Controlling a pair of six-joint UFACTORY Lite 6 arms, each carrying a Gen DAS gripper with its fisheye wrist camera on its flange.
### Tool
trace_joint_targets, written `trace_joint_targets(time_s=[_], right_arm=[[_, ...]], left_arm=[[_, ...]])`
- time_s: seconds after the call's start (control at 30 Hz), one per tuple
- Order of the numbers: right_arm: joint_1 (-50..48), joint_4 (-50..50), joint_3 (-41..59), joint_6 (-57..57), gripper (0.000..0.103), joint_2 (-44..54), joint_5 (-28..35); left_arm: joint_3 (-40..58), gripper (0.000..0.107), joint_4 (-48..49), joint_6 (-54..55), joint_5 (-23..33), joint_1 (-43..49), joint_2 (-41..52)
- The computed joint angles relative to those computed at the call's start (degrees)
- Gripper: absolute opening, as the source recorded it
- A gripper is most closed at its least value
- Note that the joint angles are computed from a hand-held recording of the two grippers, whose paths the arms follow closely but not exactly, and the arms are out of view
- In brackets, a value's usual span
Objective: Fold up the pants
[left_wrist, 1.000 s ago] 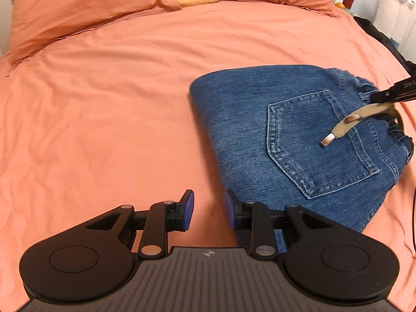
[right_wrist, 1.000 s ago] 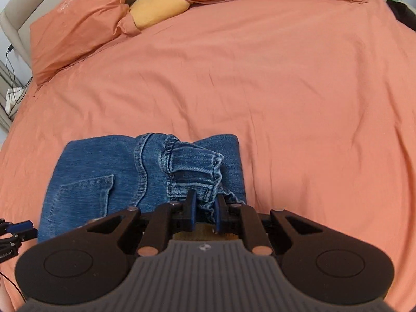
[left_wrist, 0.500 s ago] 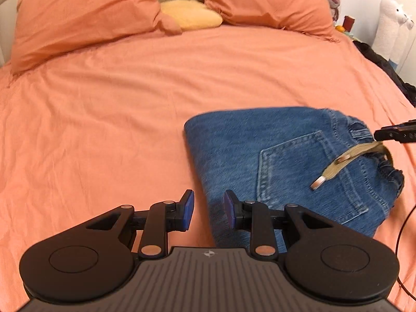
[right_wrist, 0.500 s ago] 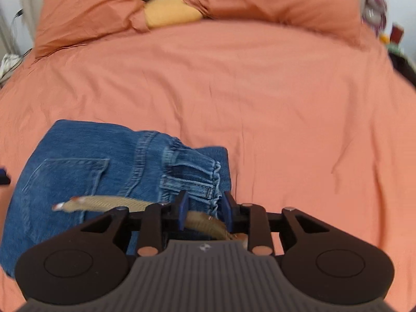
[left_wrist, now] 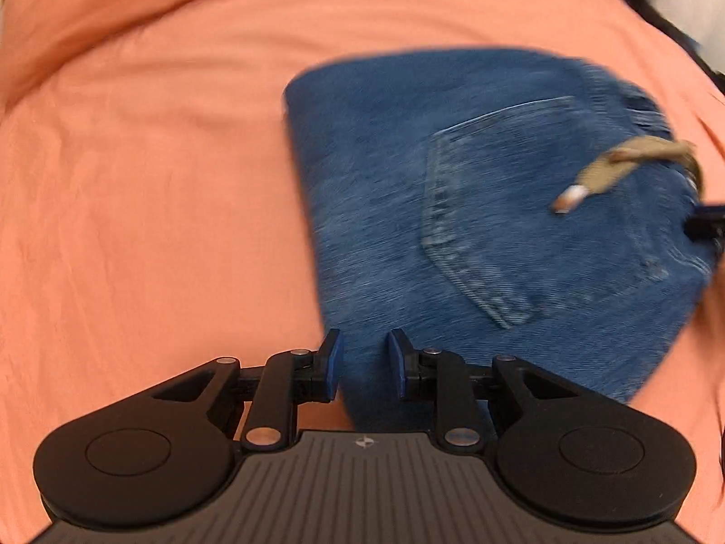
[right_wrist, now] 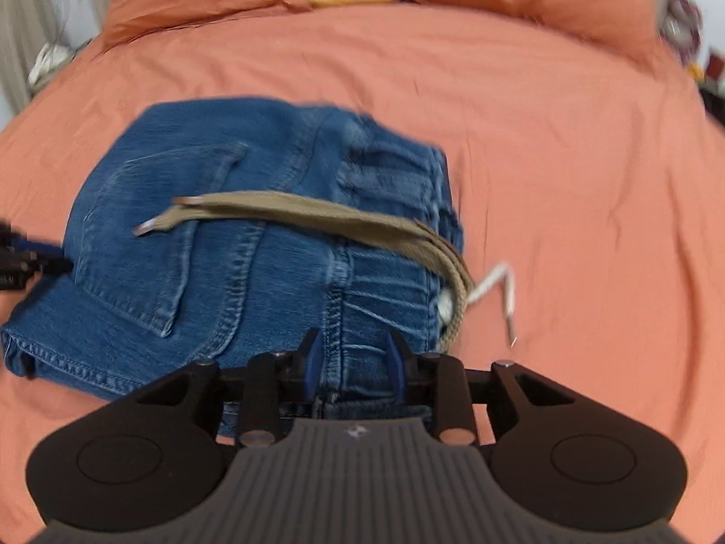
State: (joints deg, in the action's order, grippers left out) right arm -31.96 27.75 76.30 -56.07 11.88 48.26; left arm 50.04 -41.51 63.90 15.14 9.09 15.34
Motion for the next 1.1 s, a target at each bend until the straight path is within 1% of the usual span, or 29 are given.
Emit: trace_joint_targets(time_s=[0.07,0.13,0.2,0.23,0.27,0.3,0.37,0.4,0.43,0.5,0.57,0.63,0.7,0.73,0.8,0.83,0.87,0.9,0.97,1.07,1.1], right_arm=[[-0.28,1.65,-1.83,0.45,0.025,0.0,-2.04],[1.59,-0.89,-3.72,2.16,0.025,-2.43,-4.34],[2.98,-2.69,-5.99,3.2,0.026,-5.57,-6.44],[3.03,-2.11,-7.3,2.72,0.027,-7.48,-7.17],[2.59,-0.37,-8.9,1.53,0.03,-9.75,-7.62],[1.69,2.46,-10.44,-0.63,0.033,-11.88,-7.33],[0.25,6.95,-13.35,-4.89,0.033,-15.52,-5.9],[0.23,7.7,-15.24,-6.27,0.033,-17.59,-5.89],[0.72,7.84,-16.95,-7.28,0.033,-19.38,-6.37],[2.07,7.47,-20.17,-8.34,0.033,-22.4,-8.17],[2.31,7.46,-22.95,-8.74,0.034,-24.69,-9.17],[1.82,8.28,-24.82,-9.93,0.034,-26.22,-9.46],[1.42,8.04,-25.1,-10.38,0.034,-26.6,-10.09],[1.23,7.95,-25.16,-10.57,0.034,-26.57,-10.49],[0.69,7.93,-24.61,-10.81,0.035,-25.27,-10.73],[0.27,8.09,-24.29,-11.01,0.035,-24.47,-10.64],[-0.49,8.4,-23.83,-11.46,0.035,-23.7,-10.01],[-0.72,8.58,-23.47,-11.5,0.035,-22.86,-9.86],[-0.45,8.21,-23.29,-11.21,0.035,-22.03,-10.64],[-0.32,7.92,-22.86,-11.29,0.038,-21.34,-11.26],[-0.68,8.12,-22.54,-11.61,0.038,-20.97,-10.88]], left_arm=[[0.47,0.035,0.62,-3.36,1.18,0.87,-0.2],[-1.35,0.035,-0.57,-2.96,1.81,1.94,-3.36],[-5.57,0.035,-4.97,2.28,2.78,4.33,-9.03],[-7.9,0.035,-7.5,5.64,3.99,6.01,-12.16],[-10.56,0.035,-9.55,8.94,5.73,8.05,-15.84],[-12.88,0.038,-11.03,11.73,7.63,10.1,-19.25],[-18.38,0.045,-12.35,16.3,11.72,14.46,-26.65],[-20.87,0.048,-12.51,17.9,13.33,16.19,-29.91],[-22.45,0.049,-11.14,17.7,14.44,17.17,-32.72],[-27.1,0.049,-10.7,18.69,14.1,17.95,-38.15],[-30.23,0.051,-11.57,19.58,12.77,18.01,-40.22],[-31.73,0.051,-12.57,19.42,12.49,18.19,-39.44],[-32.8,0.051,-15.59,20.49,11.08,17.38,-37.5],[-33.39,0.051,-19.74,23.68,9.58,16.96,-36.36],[-33.59,0.055,-26.64,27.34,7.03,16.03,-33.73],[-33.02,0.052,-29.14,28.83,7.79,16.81,-31.94],[-31.83,0.035,-29.68,29.2,9.76,17.81,-30.08],[-30.32,0.027,-27.82,27.63,11.8,18.62,-28.77],[-28.79,0.024,-22.66,21.82,13.23,19.06,-30.98],[-23.0,0.022,-11.22,13.92,20.78,21.58,-33.69],[-21.75,0.022,-7.25,12.18,20.94,20.38,-34.79]])
